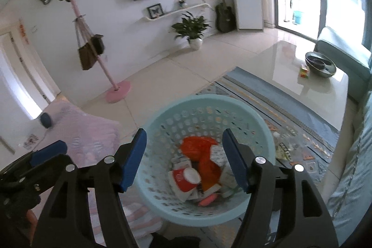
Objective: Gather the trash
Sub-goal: 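Carry the pink packet and patterned paper over the blue basket and open both tools, then move both open tools back to the table toward the bottle and teal packet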
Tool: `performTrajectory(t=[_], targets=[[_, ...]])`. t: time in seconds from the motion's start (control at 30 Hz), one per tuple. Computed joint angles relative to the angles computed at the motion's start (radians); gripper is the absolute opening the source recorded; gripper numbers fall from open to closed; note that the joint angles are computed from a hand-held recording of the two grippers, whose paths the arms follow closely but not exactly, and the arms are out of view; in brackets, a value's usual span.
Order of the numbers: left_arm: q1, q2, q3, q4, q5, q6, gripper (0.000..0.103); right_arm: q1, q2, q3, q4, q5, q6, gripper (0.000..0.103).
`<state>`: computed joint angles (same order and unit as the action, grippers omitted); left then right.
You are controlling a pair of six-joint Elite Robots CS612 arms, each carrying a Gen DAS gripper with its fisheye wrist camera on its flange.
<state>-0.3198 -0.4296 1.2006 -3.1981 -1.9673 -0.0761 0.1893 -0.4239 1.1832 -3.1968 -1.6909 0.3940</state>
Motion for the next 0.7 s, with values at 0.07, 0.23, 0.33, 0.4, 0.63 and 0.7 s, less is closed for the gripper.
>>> performTrajectory(t=[0.07, 0.23, 0.33, 0.4, 0.63, 0.7], targets=[[0.007, -0.014, 0.029, -0.04, 0.0, -0.016, 0.069, 0.011, -0.004, -0.001, -0.014, 0.007, -0.024, 0.064], [0.028, -0.046, 0.1, -0.137, 0.023, -0.065, 0.074, 0.035, -0.01, -0.006, -0.037, 0.042, -0.066, 0.069], [0.047, -0.062, 0.138, -0.192, 0.042, -0.104, 0.075, 0.051, -0.005, -0.024, -0.026, 0.089, -0.093, 0.07], [0.058, -0.071, 0.159, -0.22, 0.066, -0.132, 0.075, 0.064, 0.003, -0.045, -0.002, 0.129, -0.117, 0.071], [0.091, -0.102, 0.239, -0.276, 0.26, -0.245, 0.075, 0.119, 0.046, -0.137, 0.124, 0.212, -0.199, 0.075], [0.101, -0.108, 0.259, -0.265, 0.321, -0.254, 0.075, 0.136, 0.061, -0.172, 0.172, 0.217, -0.24, 0.075]])
